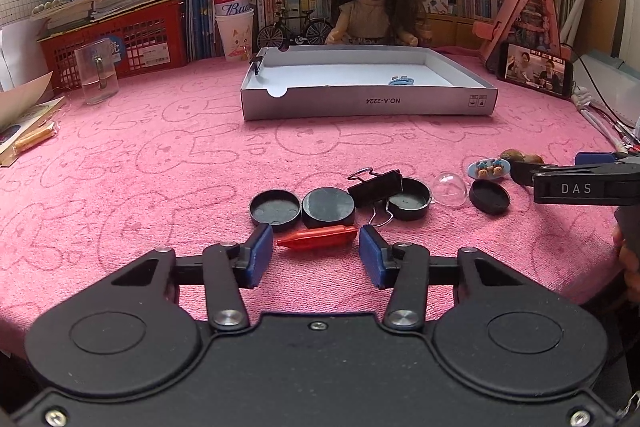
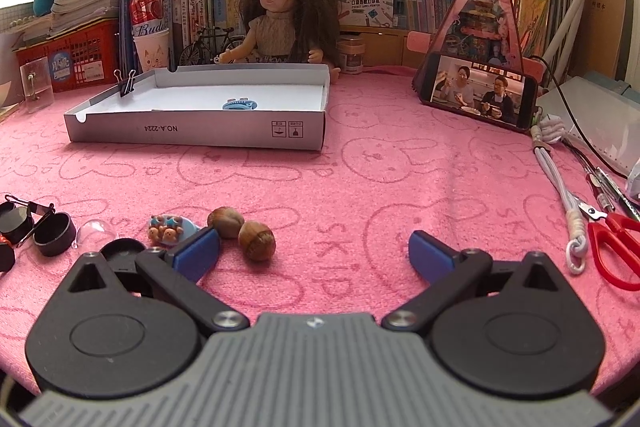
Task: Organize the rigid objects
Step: 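Grasp the second red crayon with the left tool while the right tool grasps a brown nut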
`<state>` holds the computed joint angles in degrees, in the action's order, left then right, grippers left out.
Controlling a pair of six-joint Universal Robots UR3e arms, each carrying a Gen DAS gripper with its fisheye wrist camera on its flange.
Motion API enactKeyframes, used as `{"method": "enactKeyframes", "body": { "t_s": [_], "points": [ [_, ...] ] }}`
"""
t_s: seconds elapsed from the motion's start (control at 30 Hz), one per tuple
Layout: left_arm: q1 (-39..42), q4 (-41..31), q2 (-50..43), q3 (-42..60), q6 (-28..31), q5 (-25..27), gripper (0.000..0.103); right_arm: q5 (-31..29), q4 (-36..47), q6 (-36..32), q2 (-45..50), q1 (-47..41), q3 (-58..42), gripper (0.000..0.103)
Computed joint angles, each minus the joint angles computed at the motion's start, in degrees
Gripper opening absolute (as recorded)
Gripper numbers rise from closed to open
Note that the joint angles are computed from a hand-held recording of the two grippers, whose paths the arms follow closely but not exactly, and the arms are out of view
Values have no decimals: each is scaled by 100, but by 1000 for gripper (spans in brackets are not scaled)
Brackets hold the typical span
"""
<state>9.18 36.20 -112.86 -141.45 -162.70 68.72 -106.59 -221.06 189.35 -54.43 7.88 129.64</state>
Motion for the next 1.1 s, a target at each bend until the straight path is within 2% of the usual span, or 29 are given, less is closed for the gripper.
{"method": "enactKeyframes", "body": {
  "t_s": [0.07,0.13,0.33,0.37,0.4,0.43,0.47,0.5,0.6,1.1],
  "points": [
    [42,4,20,-34,0,-36,42,152,217,0,-161,-56,23,103],
    [67,72,18,-90,-1,-55,41,328,73,-41,-181,-88,113,100],
    [119,204,14,-198,99,-218,41,574,-266,-243,-144,5,198,76],
    [131,214,24,-205,109,-249,41,626,-278,-259,-158,5,214,68],
    [142,234,36,-217,117,-275,41,634,-289,-262,-161,20,217,53],
    [150,244,48,-218,123,-297,41,597,-261,-267,-173,54,196,48],
    [155,244,62,-218,126,-308,41,606,-248,-283,-191,60,195,34],
    [168,246,83,-225,130,-331,41,591,-233,-276,-210,68,190,25],
    [178,173,154,-181,107,-361,41,595,-251,-283,-261,62,207,21],
    [118,-601,341,602,-81,-461,41,547,-199,-459,-458,29,108,21]
  ]
}}
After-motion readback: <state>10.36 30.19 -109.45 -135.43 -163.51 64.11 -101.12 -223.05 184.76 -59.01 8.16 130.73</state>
